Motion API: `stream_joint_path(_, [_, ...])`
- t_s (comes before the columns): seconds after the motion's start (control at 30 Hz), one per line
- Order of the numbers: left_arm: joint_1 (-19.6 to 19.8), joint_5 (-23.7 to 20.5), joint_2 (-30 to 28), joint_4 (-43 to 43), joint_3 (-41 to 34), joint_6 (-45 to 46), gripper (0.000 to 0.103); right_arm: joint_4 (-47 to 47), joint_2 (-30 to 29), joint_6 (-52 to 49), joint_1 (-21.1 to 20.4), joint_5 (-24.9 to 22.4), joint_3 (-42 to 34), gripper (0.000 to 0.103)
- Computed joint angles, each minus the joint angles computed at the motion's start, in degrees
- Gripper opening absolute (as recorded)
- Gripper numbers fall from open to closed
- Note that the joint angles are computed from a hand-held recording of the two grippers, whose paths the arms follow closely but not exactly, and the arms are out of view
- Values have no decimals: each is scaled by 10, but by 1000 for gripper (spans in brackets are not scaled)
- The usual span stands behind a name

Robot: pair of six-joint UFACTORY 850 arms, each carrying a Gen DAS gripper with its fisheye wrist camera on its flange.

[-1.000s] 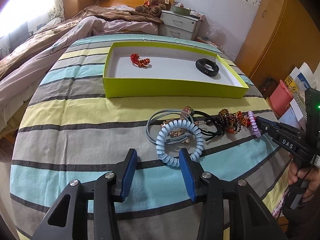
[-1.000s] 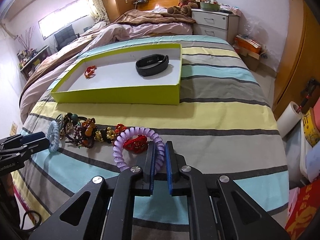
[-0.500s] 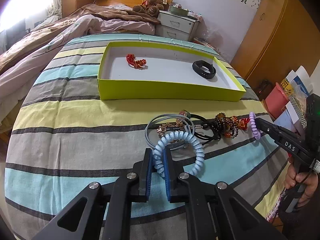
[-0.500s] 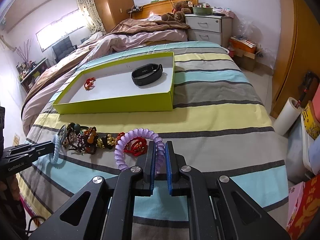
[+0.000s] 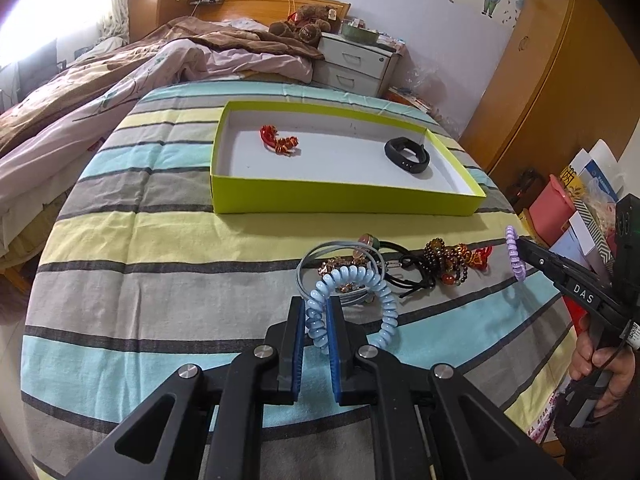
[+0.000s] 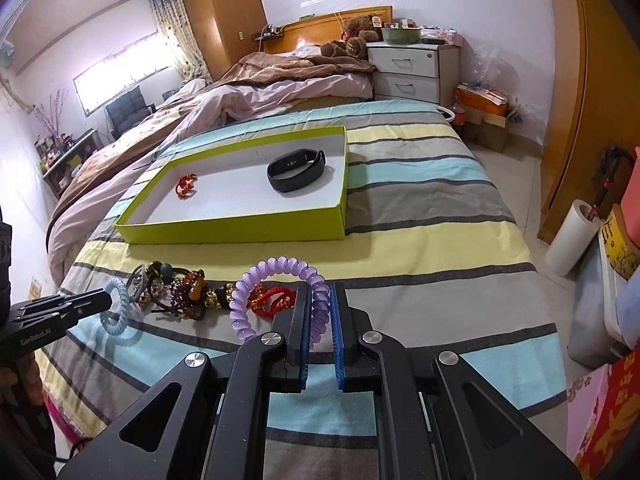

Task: Organize jewelry
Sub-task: 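Grasp the purple coil hair tie with the right gripper while the left grasps the light blue coil tie, then carry both coil hair ties into the box lid and open both grippers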

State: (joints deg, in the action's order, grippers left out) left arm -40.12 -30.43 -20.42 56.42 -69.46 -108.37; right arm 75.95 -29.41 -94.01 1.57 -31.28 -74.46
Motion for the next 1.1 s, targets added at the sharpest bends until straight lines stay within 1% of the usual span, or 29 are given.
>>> stream_joint_path(0.27, [-1, -13, 14, 17, 4, -15, 10, 15, 11, -14, 2, -3, 7, 10])
stream_joint_path(0.4, [4, -30, 19, 21, -3, -4, 10, 13, 12, -11, 6, -3, -1, 10])
stream_joint_path(0.57, [18, -36, 18, 14, -18, 24, 10, 0, 7, -1, 19, -2, -22, 10])
stream_joint_path(0.83, [45, -42, 11, 13, -41, 52, 10, -56, -25, 60, 45, -1, -91, 10])
stream_joint_path(0.97, [63, -31, 5, 8, -51, 68, 10, -93, -49, 93, 61, 9, -131, 10])
stream_joint_path(1.1, [82, -18, -8, 0, -65, 89, 10, -154, -82, 153, 77, 7, -185, 10])
